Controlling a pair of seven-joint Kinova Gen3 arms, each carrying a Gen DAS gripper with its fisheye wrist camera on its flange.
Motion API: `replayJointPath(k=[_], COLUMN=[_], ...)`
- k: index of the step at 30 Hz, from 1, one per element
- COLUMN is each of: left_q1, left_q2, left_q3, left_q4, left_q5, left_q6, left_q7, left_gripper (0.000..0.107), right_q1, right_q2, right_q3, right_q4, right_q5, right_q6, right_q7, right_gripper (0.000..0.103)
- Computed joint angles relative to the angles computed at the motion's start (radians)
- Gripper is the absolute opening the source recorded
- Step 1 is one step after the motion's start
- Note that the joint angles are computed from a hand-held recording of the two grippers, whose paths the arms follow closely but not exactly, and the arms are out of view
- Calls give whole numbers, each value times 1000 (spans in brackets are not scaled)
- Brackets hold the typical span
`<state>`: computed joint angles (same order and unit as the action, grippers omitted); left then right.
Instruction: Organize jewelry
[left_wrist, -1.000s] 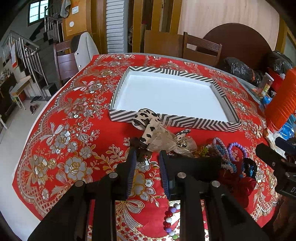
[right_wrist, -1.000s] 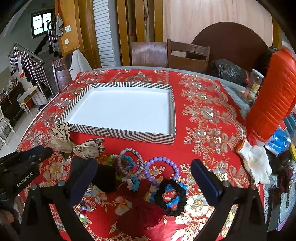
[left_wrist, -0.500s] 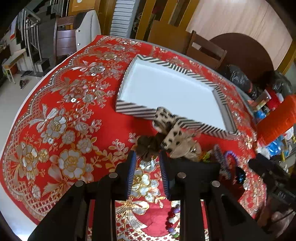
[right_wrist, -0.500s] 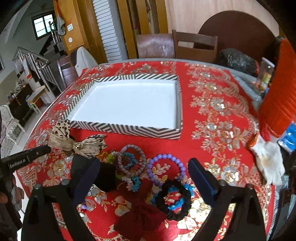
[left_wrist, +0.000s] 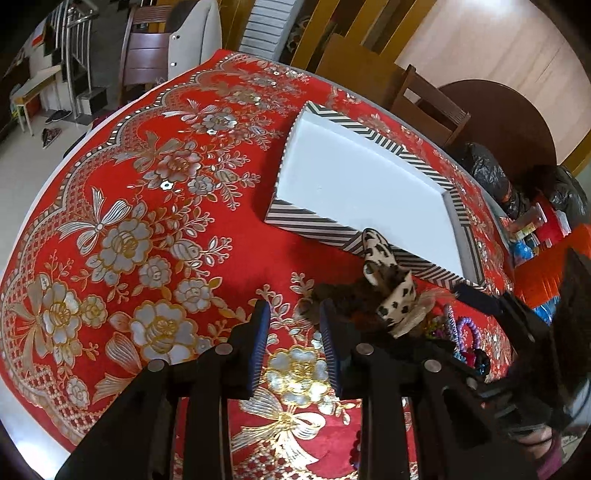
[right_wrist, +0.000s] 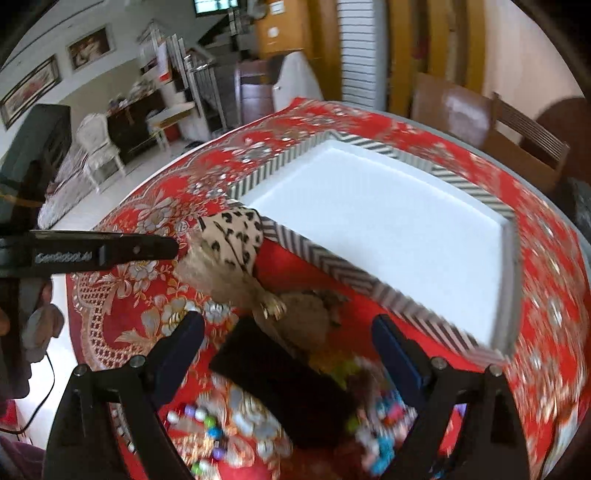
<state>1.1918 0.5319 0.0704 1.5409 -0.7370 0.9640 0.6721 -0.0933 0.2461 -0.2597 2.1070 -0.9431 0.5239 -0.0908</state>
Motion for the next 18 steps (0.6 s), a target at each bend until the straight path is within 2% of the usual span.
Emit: replayJointPath(k=[3,5,6,7,9,11,18], left_q1=[-4,-8,-8,-11,-13,-15,-25], left_q2=[-5,-7,-8,-7,-6,-2,30], left_q3=[3,7,8,10,10,8,-18], left_q4=[15,22,25,27,32,32,4], left_q5=[0,2,3,5,4,1,-14], left_q6=[-17,-32,-36,-46,-71,-98,-230], left_q7=[-2,-8,-11,-19,-28,-43,-126], left_gripper=[29,30,30,30,30,31,35], right_q1=[-43,-49,-56,-52,-7,60,119], right_q2=[43,75,96,114,126,125,61], right_q3=[-9,-13,0,1,-33,-60,14], right_q4=[-31,-69,-95,-112,-120,-125,-156], right_q5=[49,116,139,146,130,67,-52], right_q6=[-28,5,42,63,79,135,244], right_q7=[-35,-100,-127,-146,-134,-75,-9], right_gripper=[89,55,46,32,26,19,18])
